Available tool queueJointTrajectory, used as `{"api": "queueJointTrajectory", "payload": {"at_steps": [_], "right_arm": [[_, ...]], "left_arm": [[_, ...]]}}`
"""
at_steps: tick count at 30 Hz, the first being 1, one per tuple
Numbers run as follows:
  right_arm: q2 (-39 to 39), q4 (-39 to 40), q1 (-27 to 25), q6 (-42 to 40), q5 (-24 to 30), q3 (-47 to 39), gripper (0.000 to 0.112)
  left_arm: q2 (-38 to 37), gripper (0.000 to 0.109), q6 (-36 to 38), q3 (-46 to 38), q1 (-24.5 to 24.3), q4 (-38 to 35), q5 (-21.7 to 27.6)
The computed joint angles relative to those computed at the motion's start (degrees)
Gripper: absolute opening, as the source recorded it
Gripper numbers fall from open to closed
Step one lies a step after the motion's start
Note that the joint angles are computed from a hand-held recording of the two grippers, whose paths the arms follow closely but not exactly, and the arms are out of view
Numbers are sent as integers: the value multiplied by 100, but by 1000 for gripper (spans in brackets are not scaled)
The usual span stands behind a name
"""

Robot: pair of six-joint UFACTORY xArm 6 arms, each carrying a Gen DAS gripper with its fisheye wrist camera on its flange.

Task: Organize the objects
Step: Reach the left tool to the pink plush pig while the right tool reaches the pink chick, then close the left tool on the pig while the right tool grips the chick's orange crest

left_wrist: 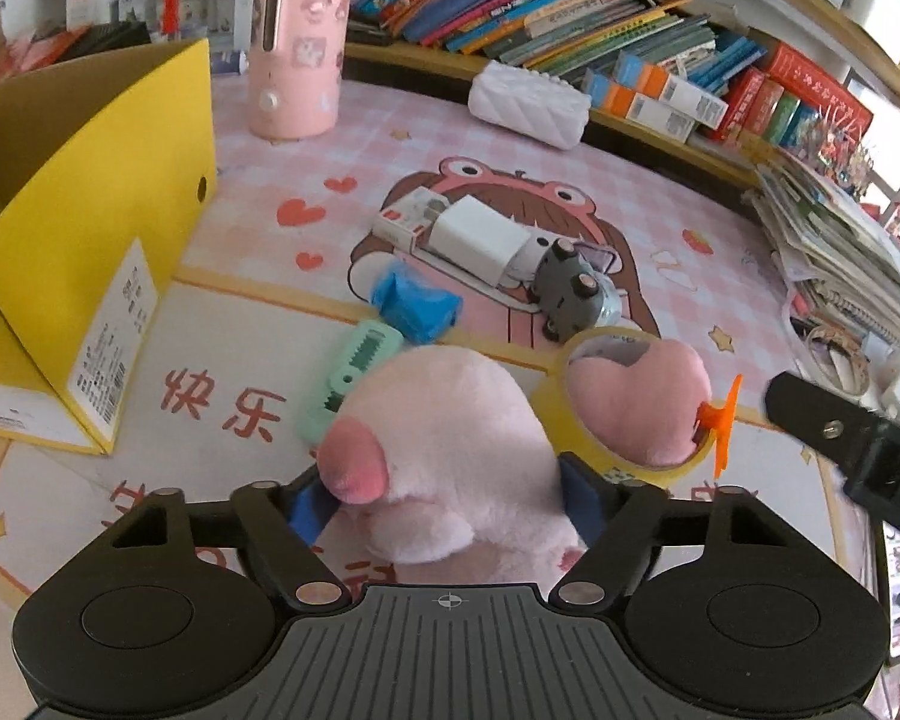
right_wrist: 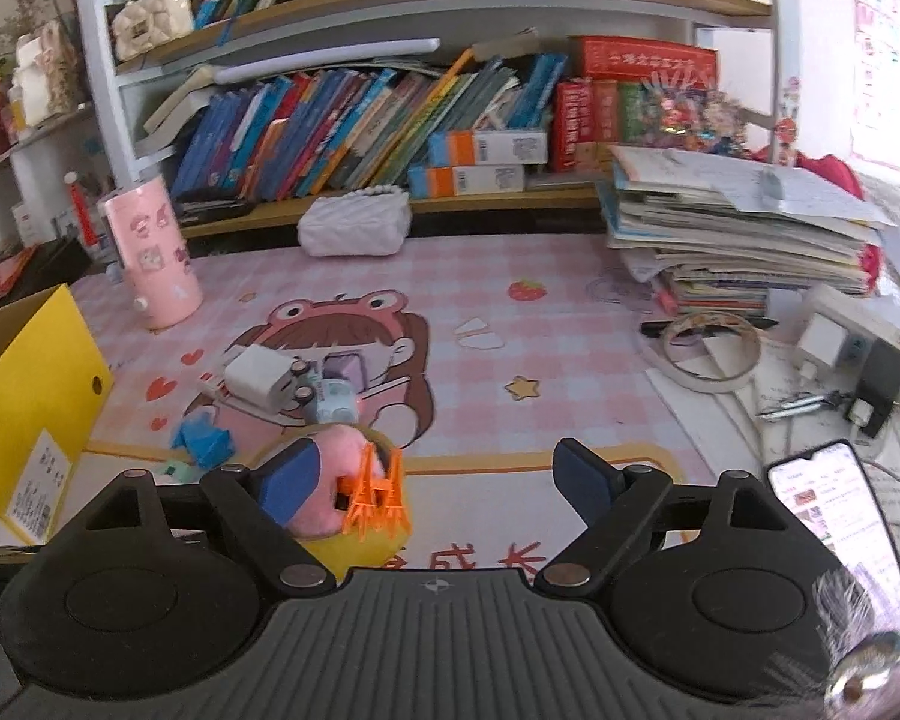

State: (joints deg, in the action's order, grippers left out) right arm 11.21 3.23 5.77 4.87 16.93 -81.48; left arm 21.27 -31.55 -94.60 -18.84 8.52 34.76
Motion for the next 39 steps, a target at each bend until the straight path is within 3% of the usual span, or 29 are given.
{"api": "queueJointTrajectory", "payload": {"at_steps": [2, 7, 13, 20, 21, 24, 34, 39], "right_arm": [[86, 404, 38, -437, 109, -110, 83], [440, 1209, 83, -992, 603, -586, 72], [900, 1350, 99, -1031, 876, -1110, 57], [851, 2046, 234, -2053, 577, -981, 39], [802, 2295, 268, -2338, 390, -899, 24], [704, 2485, 349, -2793, 129, -803, 24], [420, 2997, 439, -3223, -368, -549, 24], [344, 2492, 457, -2743, -570, -448, 24]], "left_arm": [[-70, 65, 140, 69, 13, -101, -31], [-461, 64, 100, 489, 86, -135, -196], [-848, 64, -257, 895, 161, 286, -290], [-1078, 64, -566, 1134, 183, 663, -389], [-1091, 64, -573, 1147, 184, 684, -414], [-1107, 64, -580, 1162, 179, 696, -441], [-1259, 64, -662, 1364, 216, 751, -609], [-1424, 64, -617, 1600, 282, 675, -865]]}}
